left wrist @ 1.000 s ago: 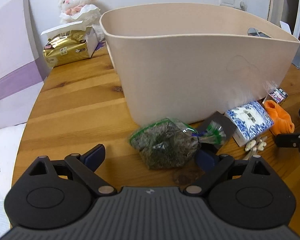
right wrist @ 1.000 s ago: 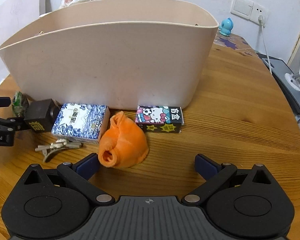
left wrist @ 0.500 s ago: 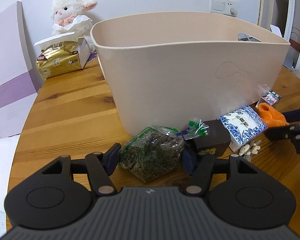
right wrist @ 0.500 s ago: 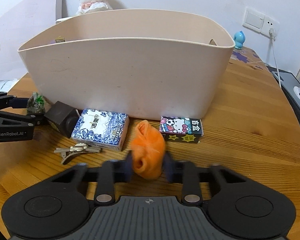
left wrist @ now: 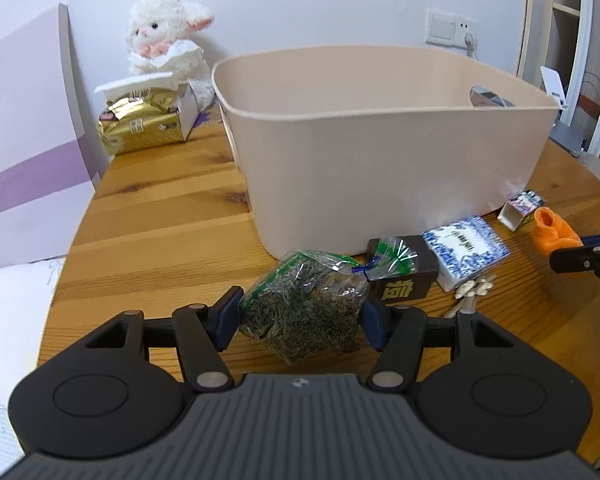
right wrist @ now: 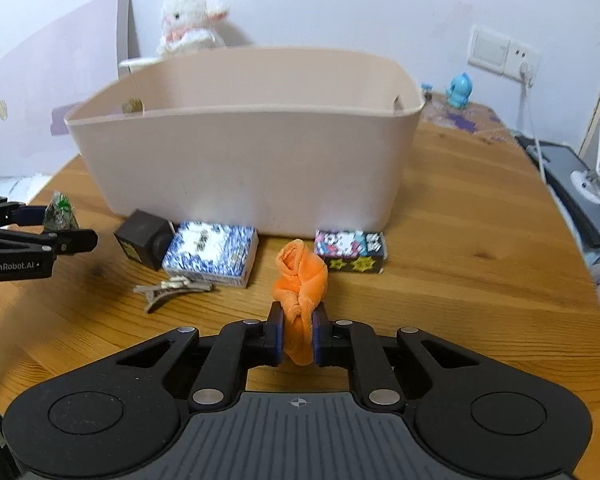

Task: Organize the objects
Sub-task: 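Grasp the orange cloth with the right tool while the left tool grasps the green herb bag, then lift both items over the basket and open both tools to release them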

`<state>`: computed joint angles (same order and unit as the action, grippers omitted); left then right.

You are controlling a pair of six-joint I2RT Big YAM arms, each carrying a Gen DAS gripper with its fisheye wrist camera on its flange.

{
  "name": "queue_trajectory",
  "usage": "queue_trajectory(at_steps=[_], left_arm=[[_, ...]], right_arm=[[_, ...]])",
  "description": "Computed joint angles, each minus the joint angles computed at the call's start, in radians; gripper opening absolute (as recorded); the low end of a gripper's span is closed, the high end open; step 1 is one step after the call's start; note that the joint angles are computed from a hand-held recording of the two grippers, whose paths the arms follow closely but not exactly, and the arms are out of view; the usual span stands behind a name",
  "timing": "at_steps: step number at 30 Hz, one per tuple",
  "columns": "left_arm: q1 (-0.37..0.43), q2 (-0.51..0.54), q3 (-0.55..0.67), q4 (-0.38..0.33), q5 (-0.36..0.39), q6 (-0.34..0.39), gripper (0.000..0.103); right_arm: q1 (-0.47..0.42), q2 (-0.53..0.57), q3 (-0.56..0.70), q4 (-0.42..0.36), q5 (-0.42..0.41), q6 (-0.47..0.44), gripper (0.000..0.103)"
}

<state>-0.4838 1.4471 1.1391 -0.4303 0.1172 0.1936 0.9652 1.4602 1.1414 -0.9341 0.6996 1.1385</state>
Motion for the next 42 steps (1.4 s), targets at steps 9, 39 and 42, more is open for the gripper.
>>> queue_trajectory(at_steps=[9,39,42], left_arm=[[-0.01,-0.1,-0.031,0.027,-0.007,-0.016,0.063],[-0.115,0.134,0.301,-0.015,-0.089,-0.045,0.063],[-0.122,0.188,0.353,-0.048,-0.107,-0.052,0.063]], right_arm=[[0.046,-0.072,0.024,-0.09,0.144,0.026,0.012],[-0.18,-0.056,0.047,0.198,0.14,-0.362,0.012],[-0.207,-0.031,0.054,0.208,0.1,-0.377,0.013]])
